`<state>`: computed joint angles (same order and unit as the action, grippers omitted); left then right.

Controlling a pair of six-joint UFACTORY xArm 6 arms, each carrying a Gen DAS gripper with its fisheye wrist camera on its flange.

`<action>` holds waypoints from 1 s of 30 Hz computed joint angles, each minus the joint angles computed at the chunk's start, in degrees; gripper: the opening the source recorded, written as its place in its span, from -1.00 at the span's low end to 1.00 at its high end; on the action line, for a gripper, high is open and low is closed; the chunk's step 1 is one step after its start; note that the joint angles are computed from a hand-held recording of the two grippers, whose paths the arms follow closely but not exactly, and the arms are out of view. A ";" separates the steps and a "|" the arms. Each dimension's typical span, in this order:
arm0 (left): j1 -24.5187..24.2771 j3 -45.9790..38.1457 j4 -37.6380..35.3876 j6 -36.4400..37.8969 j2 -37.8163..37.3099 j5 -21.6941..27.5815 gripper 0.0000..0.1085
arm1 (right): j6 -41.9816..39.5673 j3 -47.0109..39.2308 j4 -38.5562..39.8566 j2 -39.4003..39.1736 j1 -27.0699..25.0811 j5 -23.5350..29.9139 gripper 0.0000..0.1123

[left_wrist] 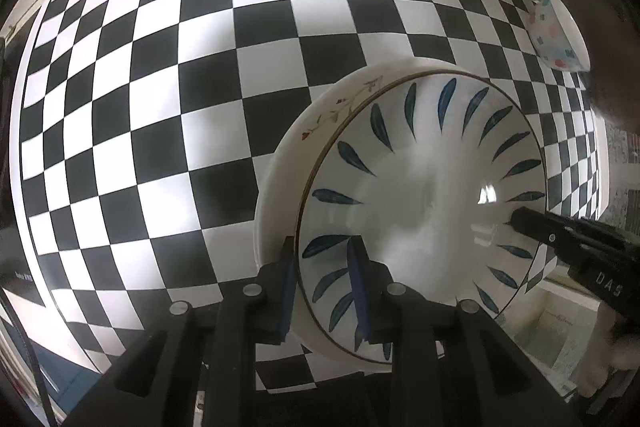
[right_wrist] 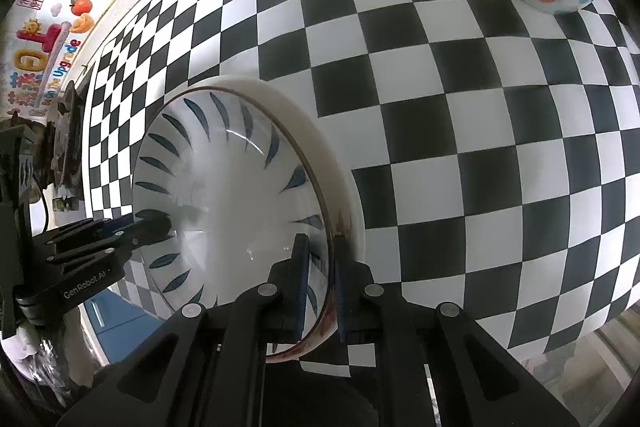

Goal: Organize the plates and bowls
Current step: 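Carry the blue-striped plate with both grippers and lower it onto the stack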

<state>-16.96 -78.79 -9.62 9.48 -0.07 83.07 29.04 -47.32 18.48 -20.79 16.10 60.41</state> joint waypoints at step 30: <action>0.37 -4.27 2.47 -5.25 1.19 1.36 -0.57 | 0.92 -1.74 1.34 0.21 -0.88 4.26 -0.70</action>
